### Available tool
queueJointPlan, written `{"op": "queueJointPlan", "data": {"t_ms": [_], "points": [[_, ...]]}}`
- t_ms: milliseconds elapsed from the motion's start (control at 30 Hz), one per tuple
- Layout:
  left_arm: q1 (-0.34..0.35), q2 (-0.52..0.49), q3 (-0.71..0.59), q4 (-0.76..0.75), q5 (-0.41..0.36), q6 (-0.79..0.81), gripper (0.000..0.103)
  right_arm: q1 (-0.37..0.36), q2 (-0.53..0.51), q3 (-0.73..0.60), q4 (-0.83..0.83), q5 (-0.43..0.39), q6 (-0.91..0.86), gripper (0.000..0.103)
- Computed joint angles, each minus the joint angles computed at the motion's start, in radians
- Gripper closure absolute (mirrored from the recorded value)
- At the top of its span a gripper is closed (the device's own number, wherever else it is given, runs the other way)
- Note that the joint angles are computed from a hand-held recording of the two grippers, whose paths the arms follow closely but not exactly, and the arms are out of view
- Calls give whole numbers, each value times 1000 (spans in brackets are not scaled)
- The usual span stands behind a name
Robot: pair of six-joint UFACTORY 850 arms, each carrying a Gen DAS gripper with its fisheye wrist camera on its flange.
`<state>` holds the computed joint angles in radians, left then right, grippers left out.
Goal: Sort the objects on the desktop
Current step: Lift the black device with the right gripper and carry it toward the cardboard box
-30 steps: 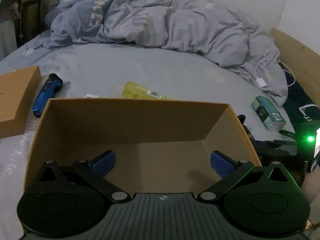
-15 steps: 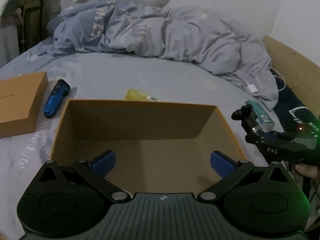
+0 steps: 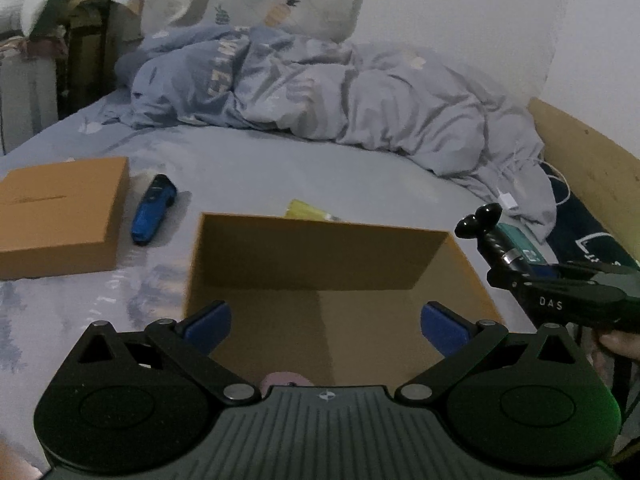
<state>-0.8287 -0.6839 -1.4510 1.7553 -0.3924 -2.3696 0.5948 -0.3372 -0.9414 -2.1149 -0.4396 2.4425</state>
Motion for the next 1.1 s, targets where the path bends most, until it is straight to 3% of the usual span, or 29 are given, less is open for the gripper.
{"op": "queueJointPlan", "data": {"t_ms": [367,667,1100], "points": [[20,46,81,103,-25,-116,0,73,-101,-122,141,48,-106,68],[25,47,91,109,0,-110,0,111,-160,-182,258,70,-202,68],[32,25,78,115,38,-118,0,124,-220,-241,549,121,-502,68]]}}
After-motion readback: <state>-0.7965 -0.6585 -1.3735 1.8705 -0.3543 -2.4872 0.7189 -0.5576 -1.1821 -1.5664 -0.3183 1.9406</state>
